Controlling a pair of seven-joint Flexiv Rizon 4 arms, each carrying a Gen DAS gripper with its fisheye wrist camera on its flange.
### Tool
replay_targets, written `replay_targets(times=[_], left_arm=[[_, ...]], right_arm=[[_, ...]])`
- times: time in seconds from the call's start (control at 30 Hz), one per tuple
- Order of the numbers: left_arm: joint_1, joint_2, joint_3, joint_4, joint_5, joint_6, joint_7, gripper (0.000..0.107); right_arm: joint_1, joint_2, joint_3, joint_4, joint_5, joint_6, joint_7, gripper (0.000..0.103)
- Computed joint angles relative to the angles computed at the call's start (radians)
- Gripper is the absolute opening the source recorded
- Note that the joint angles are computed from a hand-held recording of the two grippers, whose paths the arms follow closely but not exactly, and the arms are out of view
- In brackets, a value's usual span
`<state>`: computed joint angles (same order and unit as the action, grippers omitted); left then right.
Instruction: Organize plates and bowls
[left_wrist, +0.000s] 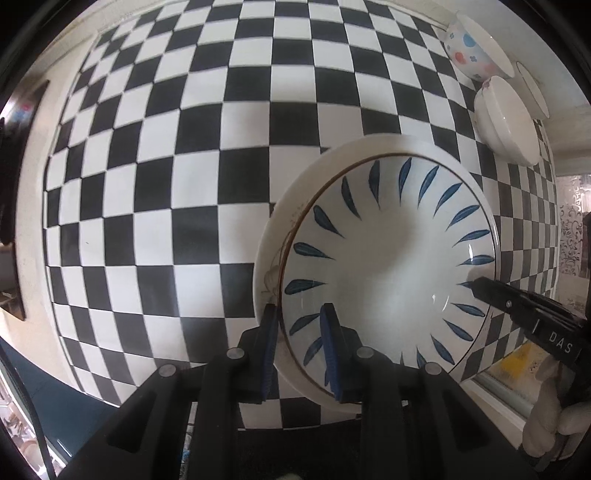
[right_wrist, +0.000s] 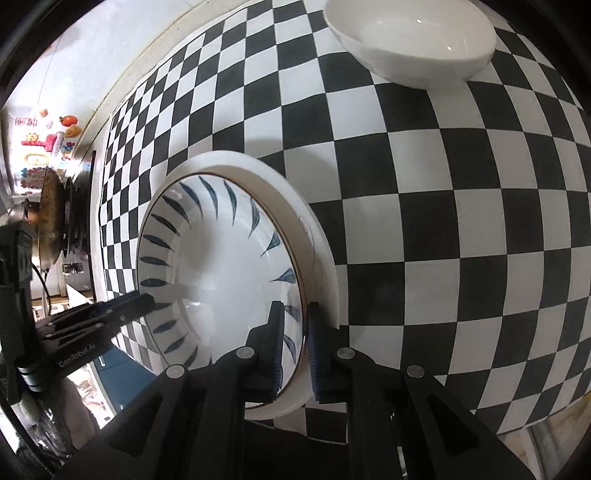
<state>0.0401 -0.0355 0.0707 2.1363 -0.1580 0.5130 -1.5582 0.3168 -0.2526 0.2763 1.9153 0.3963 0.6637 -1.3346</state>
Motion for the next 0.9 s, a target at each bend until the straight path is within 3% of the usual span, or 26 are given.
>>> replay_targets(times=[0.2, 0.27, 0.3, 0.33, 0.37, 0.4, 0.5, 0.6, 0.9], left_arm=[[-0.009, 0.037, -0.004, -0.003, 0.012, 0.010, -0.006, 0.021], [-0.014, 0.054, -0.007, -0.006, 0.019, 0.014, -0.004, 0.028], [-0.017, 0.067, -0.007, -0.002, 0.007, 0.021, 0.003, 0.033], [-0.018, 0.075, -0.007, -0.001, 0.005, 0.026, 0.002, 0.036], [-0.020, 0.086, -0.008, -0.001, 0.011, 0.035, -0.004, 0.044], [-0.023, 0.100, -0.010, -0.001, 0.031, 0.050, -0.018, 0.054], [-0.026, 0.128, -0.013, 0.001, 0.059, 0.071, -0.036, 0.075], [-0.026, 0.155, -0.016, -0.004, 0.092, 0.075, -0.065, 0.086], [-0.033, 0.277, -0.030, -0.019, 0.144, 0.048, -0.121, 0.087]], right_arm=[[0.034, 0.034, -0.006, 0.015, -0.094, -0.003, 0.062, 0.016], [0.047, 0.059, -0.006, 0.024, -0.139, -0.004, 0.080, 0.022], [0.054, 0.071, -0.007, 0.027, -0.162, -0.008, 0.093, 0.039], [0.066, 0.089, -0.008, 0.037, -0.203, -0.005, 0.118, 0.064], [0.072, 0.101, -0.007, 0.043, -0.219, -0.001, 0.126, 0.083], [0.076, 0.115, -0.006, 0.047, -0.235, 0.004, 0.131, 0.087], [0.091, 0.156, -0.006, 0.054, -0.280, 0.003, 0.167, 0.087], [0.106, 0.194, -0.006, 0.062, -0.344, -0.011, 0.221, 0.087], [0.117, 0.327, 0.000, 0.080, -0.405, -0.067, 0.302, 0.091]])
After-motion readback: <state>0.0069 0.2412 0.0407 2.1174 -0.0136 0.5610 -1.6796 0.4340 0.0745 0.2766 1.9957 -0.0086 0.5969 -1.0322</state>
